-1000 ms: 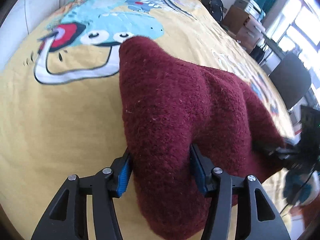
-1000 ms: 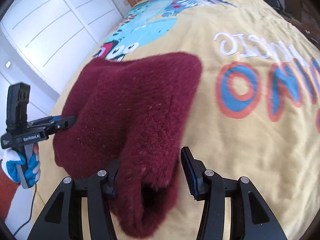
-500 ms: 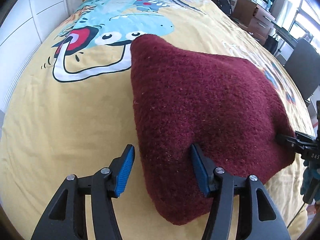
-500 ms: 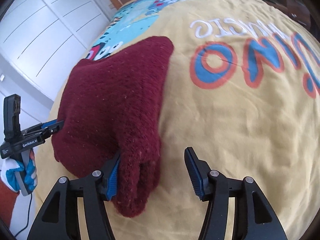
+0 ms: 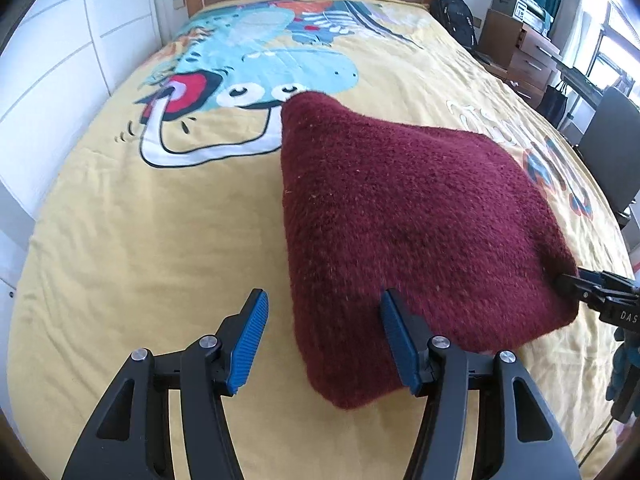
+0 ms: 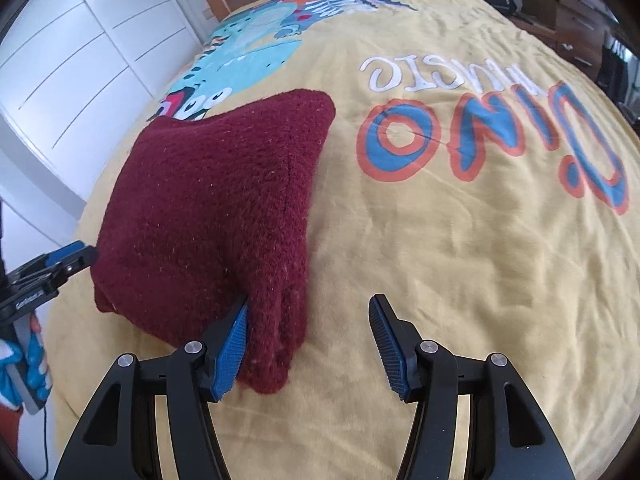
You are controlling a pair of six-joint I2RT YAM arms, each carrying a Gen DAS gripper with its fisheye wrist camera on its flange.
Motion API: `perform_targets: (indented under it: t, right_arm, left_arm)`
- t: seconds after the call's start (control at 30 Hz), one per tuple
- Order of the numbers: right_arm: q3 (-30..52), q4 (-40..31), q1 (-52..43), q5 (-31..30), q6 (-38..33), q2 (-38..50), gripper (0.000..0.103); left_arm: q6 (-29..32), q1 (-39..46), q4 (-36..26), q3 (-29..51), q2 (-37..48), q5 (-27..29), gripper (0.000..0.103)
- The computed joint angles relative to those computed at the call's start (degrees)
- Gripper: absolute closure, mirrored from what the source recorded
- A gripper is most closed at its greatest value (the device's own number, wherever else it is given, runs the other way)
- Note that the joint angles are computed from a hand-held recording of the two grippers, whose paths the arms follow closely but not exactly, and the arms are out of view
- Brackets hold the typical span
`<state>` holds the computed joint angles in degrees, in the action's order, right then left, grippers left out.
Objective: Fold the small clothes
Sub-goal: 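Open both tools and pat the folded sweater square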
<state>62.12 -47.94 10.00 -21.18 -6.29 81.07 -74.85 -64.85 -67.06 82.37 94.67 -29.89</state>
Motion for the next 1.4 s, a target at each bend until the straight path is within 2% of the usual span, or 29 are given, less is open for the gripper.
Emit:
perform_targets:
  t: [0.17,0.27,0.63,0.9,1.17,1.4]
  right_arm:
    - [0.0,-0.2,1.3,2.7,1.7,-1.0,0.043]
    - [0.0,-0.1,2.5,4.2,2.3,-1.3,0.042]
    - [-1.4,2.1,3.2,6.3,1.2,0.2,0.039]
    - [-2.1,2.4,2.7,6.4,1.9,0.8,0.036]
    - [-2.1,0.4,2.8,7.7,1.6,-1.3,0.036]
    - [-2.0,-2.7,2.6,9.0,1.4,-4.9,0.035]
  left_arm:
    - [-3.2,-1.9,-3.6,2.8,1.9,-1.7,0.049]
    - [-3.4,-2.1,-3.5,2.8,2.4,-1.9,0.049]
    - [0.0,-0.9,0.7,-0.5,1.6,-2.9,0.048]
    - [-0.3,-1.1,2.5,-2.4,1.1,-3.1,0.045]
    - [-1.9,-1.9,0.5,-1.4,1.3,-3.1,0.045]
    - [-5.3,-3.8,-3.5,1.0,1.5,-3.4,0.044]
